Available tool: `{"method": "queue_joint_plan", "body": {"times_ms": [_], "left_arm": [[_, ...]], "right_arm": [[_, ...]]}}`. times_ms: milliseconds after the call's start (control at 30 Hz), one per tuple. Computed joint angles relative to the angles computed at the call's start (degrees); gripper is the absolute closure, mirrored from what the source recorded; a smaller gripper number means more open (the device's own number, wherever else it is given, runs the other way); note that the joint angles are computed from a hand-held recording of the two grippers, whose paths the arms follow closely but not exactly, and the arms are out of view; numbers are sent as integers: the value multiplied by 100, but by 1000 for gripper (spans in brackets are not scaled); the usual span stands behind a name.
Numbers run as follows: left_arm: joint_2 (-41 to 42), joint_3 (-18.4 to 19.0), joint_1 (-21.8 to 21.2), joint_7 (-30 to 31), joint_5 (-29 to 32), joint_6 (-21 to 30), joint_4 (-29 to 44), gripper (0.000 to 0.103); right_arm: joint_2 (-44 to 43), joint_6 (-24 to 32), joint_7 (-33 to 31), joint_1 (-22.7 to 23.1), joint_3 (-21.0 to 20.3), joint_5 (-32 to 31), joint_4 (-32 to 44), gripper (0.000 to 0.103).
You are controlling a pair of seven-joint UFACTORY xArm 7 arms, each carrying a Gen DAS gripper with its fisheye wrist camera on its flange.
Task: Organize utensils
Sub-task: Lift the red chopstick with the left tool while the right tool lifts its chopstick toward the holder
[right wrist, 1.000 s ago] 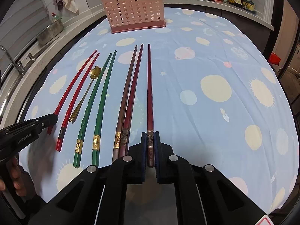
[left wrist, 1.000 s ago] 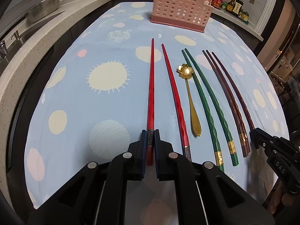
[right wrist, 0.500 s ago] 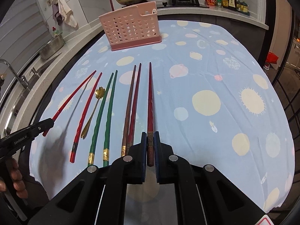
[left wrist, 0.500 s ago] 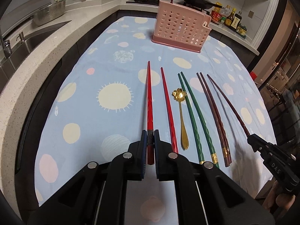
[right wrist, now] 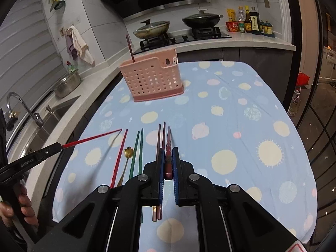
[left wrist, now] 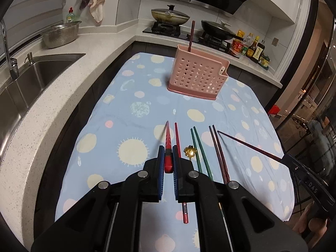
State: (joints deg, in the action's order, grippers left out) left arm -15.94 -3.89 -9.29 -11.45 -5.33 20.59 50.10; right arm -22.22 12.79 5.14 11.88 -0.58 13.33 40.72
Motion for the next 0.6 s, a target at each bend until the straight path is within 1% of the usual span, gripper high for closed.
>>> {"method": "queue_joint_plan", "body": {"times_ms": [233, 300, 600], "left_arm": [[149, -14, 143, -112, 186, -87, 462, 96], [225, -50, 211, -186, 321, -152, 619, 96], [773, -69, 316, -337, 694, -307, 1427, 96]], "right_arm": [[172, -137, -224, 142, -249, 263, 436, 96], [252, -178, -312, 174, -308, 361, 553, 96], [630, -336, -693, 232, -463, 811, 1124, 96]]}}
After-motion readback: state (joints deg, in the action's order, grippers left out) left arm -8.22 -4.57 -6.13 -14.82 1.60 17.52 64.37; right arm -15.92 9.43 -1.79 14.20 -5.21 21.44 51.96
